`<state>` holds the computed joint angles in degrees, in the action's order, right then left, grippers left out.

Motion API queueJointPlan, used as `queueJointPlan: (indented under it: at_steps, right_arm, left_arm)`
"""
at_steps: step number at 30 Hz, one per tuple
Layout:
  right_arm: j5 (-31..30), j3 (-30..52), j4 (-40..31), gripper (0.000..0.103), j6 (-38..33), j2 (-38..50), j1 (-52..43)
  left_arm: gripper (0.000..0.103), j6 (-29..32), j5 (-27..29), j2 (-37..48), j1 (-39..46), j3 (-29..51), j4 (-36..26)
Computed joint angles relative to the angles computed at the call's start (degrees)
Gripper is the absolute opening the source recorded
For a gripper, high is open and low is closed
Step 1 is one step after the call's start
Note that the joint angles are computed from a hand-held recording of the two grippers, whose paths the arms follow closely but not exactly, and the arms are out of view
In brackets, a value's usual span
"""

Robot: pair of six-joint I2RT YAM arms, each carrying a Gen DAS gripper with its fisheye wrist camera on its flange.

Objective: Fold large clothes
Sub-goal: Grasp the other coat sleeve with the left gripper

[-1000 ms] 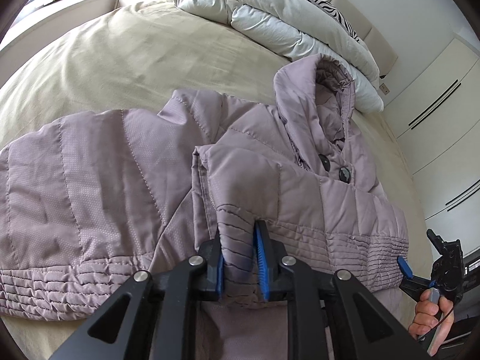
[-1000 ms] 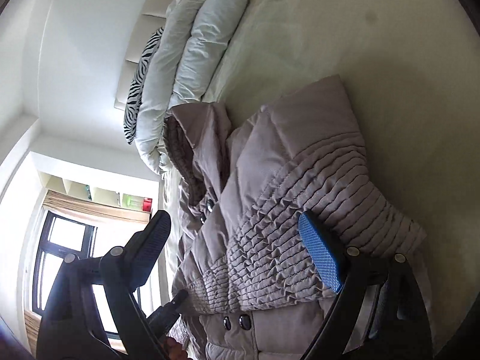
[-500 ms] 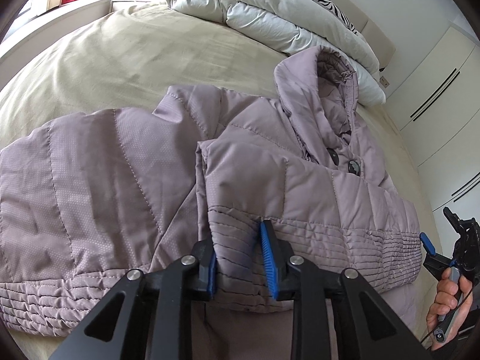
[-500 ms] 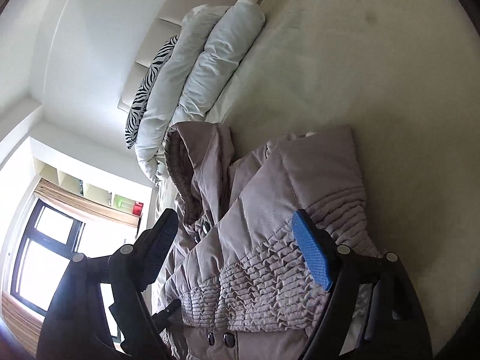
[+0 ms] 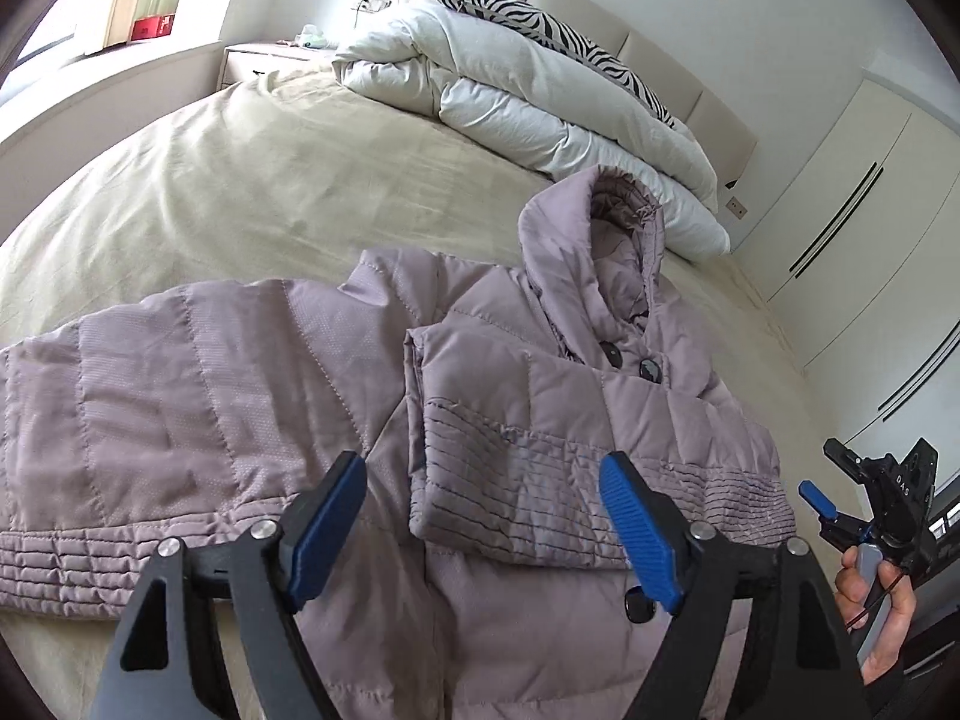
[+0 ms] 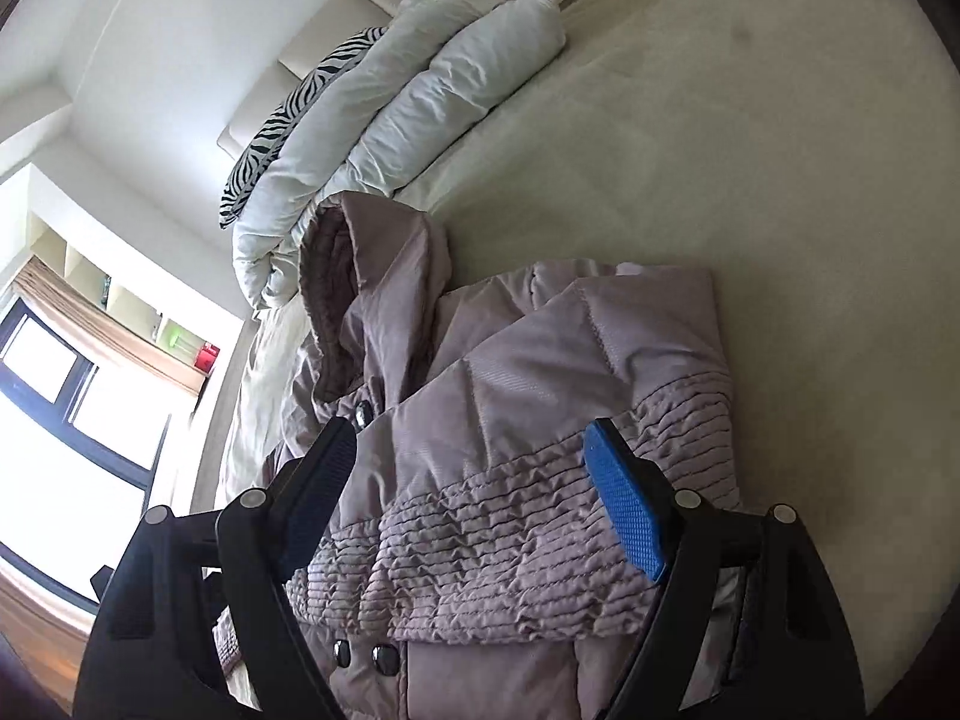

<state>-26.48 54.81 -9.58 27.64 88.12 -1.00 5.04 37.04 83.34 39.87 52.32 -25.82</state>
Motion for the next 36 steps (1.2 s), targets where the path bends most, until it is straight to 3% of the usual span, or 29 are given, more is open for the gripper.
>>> queueJointPlan:
  at_steps: [3,6,8,11,15,19,27,32,35,36]
  right_arm:
    - [1.1,-3.1,-5.1,0.078,-1.7,-8.5,4.5]
    - [0.0,-8.4,-7.4,0.078,0.1,-17.4,9.4]
    - [0.5,-11.8,-9.1,0.078,2.0,-23.4,13.8]
    - [3.1,-15.6,-10.2,0.078,6.7,-30.2,21.0]
    - [8.6,-17.8,-10.8,0.078,13.1,-35.3,30.3]
    - [13.3,-17.3,-11.7,0.078,17.6,-35.6,37.1]
    - [17.3,-16.7,-13.5,0.078,21.1,-36.0,41.2]
    - [16.6,-18.2,-13.8,0.078,22.3,-37.1,40.3]
    - [16.0,-19.0,-13.8,0.078,22.6,-37.9,39.9]
    - [16.0,-19.2,-13.8,0.078,22.6,-38.3,39.9]
  left_arm:
    - [0.09,7.6,11.3,-2.2,13.1,0.8,-11.2]
    - [0.09,21.5,19.3,2.7,30.1,5.5,-26.7]
    - [0.09,29.6,21.3,10.0,41.3,11.2,-36.0]
    - [0.09,31.5,22.5,21.6,54.5,21.4,-42.3]
    - [0.089,25.8,22.9,34.8,62.5,34.5,-44.8]
    - [0.084,18.0,24.7,42.0,64.6,40.4,-43.8]
    - [0.068,-3.6,25.6,48.1,61.8,42.5,-31.1]
    - [0.064,-18.9,25.8,48.5,61.2,41.5,-21.4]
    - [0.048,-19.7,22.8,48.9,60.4,43.6,-22.1]
    - [0.029,-18.4,21.2,48.5,59.8,44.2,-23.2]
